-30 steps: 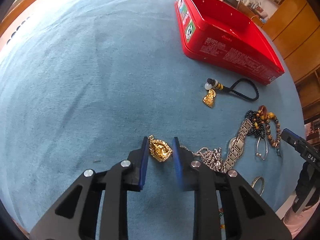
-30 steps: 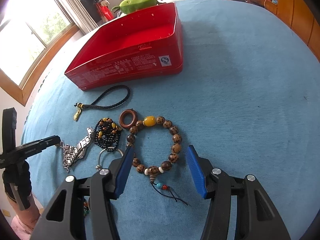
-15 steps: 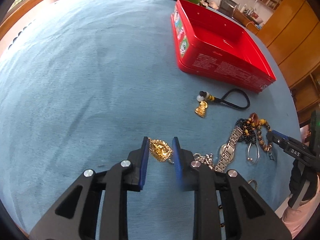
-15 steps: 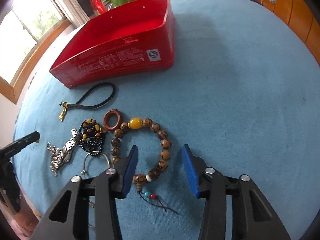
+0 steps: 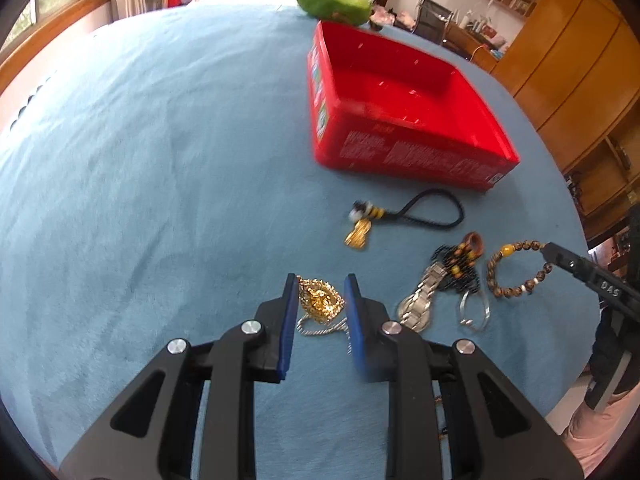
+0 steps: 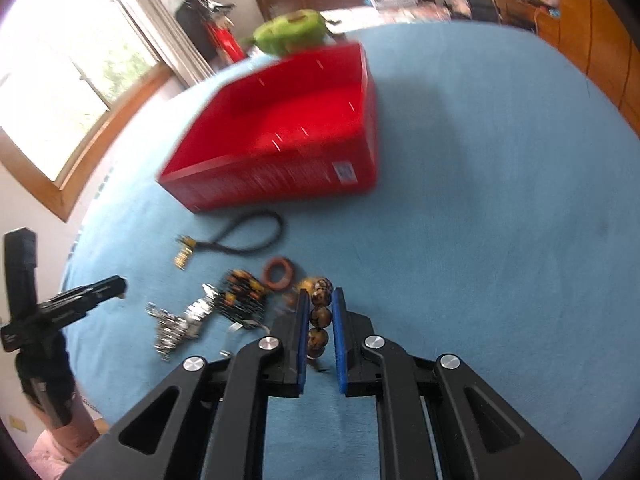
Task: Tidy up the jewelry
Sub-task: 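Carry both items over the red box and open both tools to drop them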
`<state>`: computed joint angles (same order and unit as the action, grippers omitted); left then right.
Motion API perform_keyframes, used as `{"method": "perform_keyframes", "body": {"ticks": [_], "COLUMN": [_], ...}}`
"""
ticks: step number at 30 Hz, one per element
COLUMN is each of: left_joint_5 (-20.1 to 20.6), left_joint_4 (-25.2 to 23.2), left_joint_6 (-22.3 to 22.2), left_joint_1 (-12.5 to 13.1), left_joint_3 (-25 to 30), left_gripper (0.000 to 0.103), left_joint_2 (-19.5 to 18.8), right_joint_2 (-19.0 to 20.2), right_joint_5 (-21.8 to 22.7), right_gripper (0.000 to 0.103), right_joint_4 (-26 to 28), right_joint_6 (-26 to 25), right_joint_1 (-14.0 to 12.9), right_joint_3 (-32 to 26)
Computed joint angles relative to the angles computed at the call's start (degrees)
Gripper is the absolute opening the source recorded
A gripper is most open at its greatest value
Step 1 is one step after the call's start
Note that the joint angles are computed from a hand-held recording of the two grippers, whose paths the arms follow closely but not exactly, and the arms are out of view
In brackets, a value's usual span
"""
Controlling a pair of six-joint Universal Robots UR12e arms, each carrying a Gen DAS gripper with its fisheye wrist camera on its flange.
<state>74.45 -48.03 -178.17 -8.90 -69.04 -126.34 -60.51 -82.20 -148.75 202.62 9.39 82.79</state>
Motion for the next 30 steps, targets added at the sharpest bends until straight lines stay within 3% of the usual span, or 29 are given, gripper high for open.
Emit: {"method": "perform_keyframes", "body": {"ticks": [10, 21, 30], "left_joint_5": [0.12, 0.26, 1.35], "left_joint_4": [-0.96, -7.90, -18.25], "left_joint_6": [2.32, 1.02, 1.14], "left_joint_1": [-2.06, -4.23, -4.62], "left_joint_3": [9.53, 31.74, 47.40], "left_gripper": [0.022, 0.022, 0.024], "left_joint_2": [-3.63, -17.22, -26.61], "right_joint_2": [1.44, 10.72, 15.58], "right_joint_5": [-0.83, 0.60, 2.18], "right_gripper": [0.011, 0.011, 0.014], "right_joint_4": [-1.15, 0.64, 5.67], "right_joint_6": [-0.97, 0.08, 1.14], "right_joint_1": [-0.23, -1.05, -1.95], "right_joint_3": [-7.18, -20.81, -25.59]}}
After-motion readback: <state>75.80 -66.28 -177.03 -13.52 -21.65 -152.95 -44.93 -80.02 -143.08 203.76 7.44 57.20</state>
